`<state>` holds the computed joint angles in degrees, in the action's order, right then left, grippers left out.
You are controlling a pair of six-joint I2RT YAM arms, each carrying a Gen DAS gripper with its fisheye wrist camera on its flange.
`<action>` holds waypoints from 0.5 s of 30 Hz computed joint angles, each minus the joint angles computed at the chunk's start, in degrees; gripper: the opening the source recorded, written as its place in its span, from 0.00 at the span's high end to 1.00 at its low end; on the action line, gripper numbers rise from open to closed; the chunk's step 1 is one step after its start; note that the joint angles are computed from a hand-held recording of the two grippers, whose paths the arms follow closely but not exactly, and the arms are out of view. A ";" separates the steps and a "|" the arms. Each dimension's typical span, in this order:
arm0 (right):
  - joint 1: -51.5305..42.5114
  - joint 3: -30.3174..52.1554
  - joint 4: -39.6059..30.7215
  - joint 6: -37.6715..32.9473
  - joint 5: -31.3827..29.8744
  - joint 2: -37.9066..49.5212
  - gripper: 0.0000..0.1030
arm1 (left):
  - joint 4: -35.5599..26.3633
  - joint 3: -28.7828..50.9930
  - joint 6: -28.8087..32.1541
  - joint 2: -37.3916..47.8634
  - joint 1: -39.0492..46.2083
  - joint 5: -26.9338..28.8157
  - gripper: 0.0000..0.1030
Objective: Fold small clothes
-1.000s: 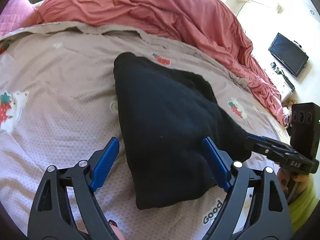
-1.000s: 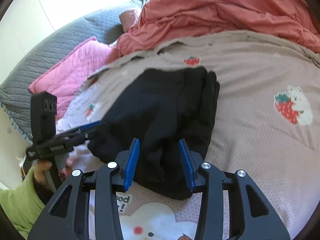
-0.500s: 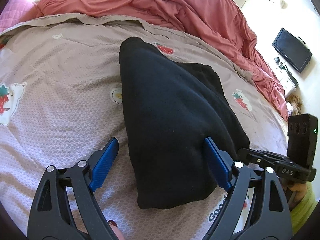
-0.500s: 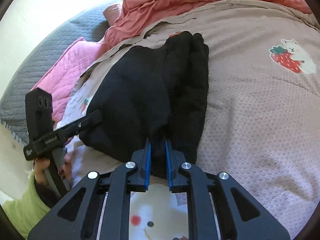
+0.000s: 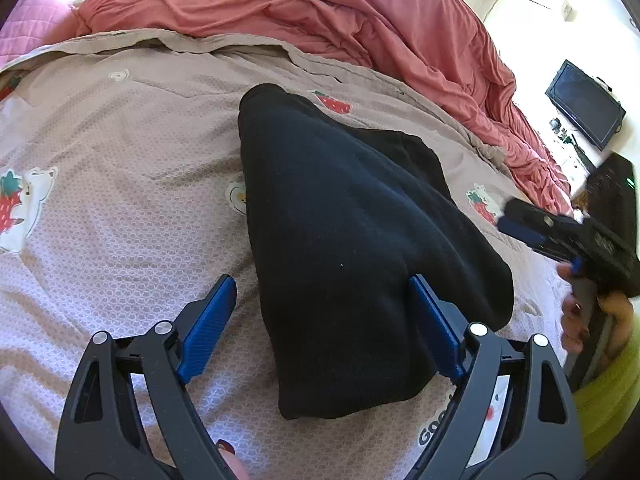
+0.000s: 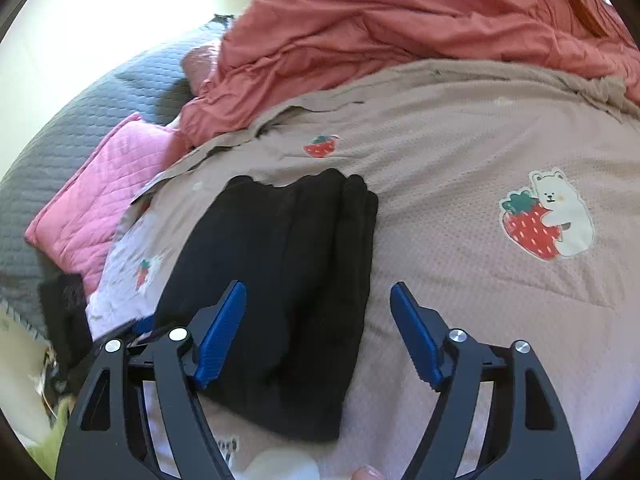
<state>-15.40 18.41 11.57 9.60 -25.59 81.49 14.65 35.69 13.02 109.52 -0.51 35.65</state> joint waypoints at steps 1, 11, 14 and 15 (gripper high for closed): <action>-0.05 1.17 0.32 0.43 -0.08 2.08 0.26 | -0.05 0.17 0.08 0.17 0.06 0.02 0.22; 0.74 12.54 2.14 0.49 -4.97 22.42 0.23 | -0.38 1.75 0.19 2.13 0.10 0.85 0.18; 0.52 14.04 4.31 0.96 -7.43 26.41 0.26 | -0.87 2.94 -0.09 3.23 -0.26 1.32 0.17; 0.59 14.30 5.24 1.03 -8.08 27.23 0.28 | -1.13 3.40 -0.07 3.65 -0.27 1.65 0.16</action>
